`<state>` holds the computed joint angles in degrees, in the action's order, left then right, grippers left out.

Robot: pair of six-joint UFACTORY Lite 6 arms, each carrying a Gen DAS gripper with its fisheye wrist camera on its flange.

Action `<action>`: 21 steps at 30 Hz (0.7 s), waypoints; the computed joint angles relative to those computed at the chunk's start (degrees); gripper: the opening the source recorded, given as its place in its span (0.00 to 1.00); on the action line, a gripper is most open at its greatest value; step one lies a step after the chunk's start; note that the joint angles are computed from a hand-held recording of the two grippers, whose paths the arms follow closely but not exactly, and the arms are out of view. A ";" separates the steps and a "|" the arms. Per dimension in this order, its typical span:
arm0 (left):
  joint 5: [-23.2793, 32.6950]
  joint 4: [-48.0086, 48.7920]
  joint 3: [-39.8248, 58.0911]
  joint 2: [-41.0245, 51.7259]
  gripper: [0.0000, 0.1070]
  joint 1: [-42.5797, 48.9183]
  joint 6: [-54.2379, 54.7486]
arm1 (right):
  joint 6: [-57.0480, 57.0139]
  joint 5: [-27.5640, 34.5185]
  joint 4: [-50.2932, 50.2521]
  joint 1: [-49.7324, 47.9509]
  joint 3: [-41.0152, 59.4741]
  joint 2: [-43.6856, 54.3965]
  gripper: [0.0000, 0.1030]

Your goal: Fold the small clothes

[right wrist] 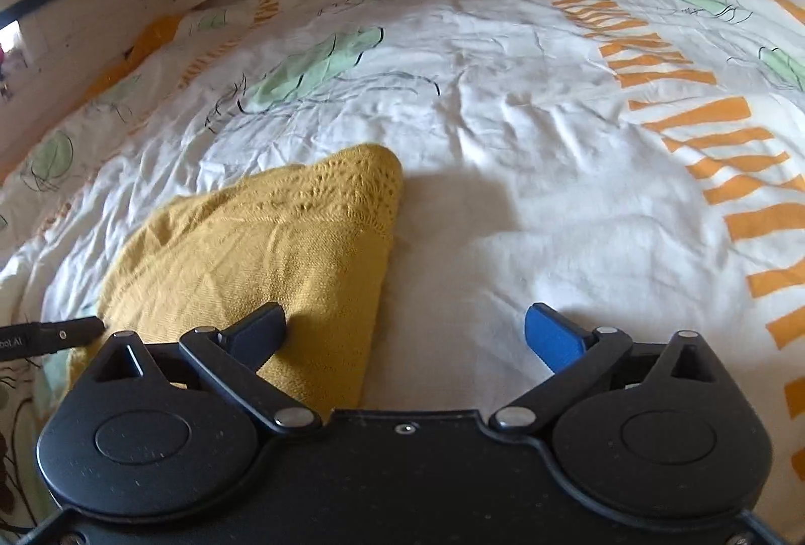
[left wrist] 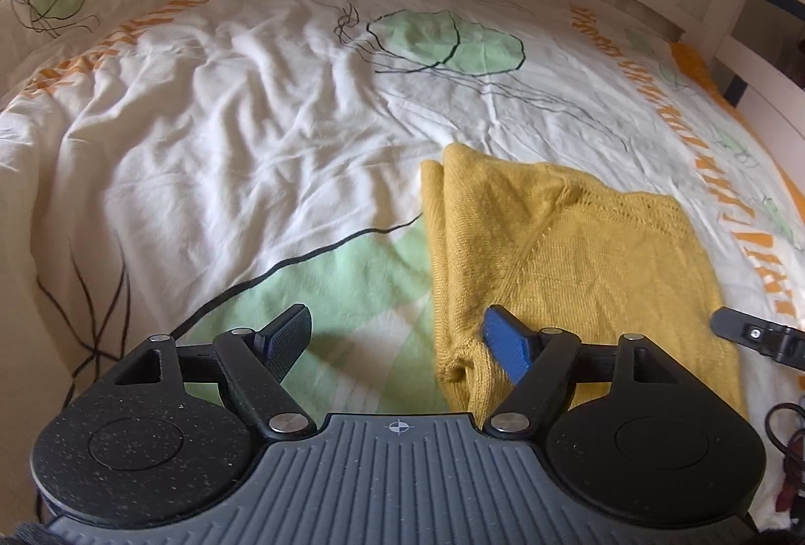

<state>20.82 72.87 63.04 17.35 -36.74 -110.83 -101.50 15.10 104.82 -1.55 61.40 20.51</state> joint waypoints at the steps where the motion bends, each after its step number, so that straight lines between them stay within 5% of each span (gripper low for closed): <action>1: 1.11 0.54 -0.83 -1.31 0.69 -0.68 -0.59 | -0.17 0.55 -0.02 -0.21 -1.19 -1.75 0.99; 6: 8.37 -4.93 -0.12 -5.59 0.69 -5.75 5.75 | 0.43 1.37 -0.51 0.16 -7.66 -11.88 1.00; 13: 21.80 -10.90 6.76 -6.84 0.70 -16.09 13.45 | 22.59 -1.02 -21.88 3.02 -13.15 -22.23 1.00; 21: 24.24 -22.40 11.13 -6.70 0.70 -18.91 19.57 | 34.96 3.25 -34.67 1.57 -19.06 -32.09 0.99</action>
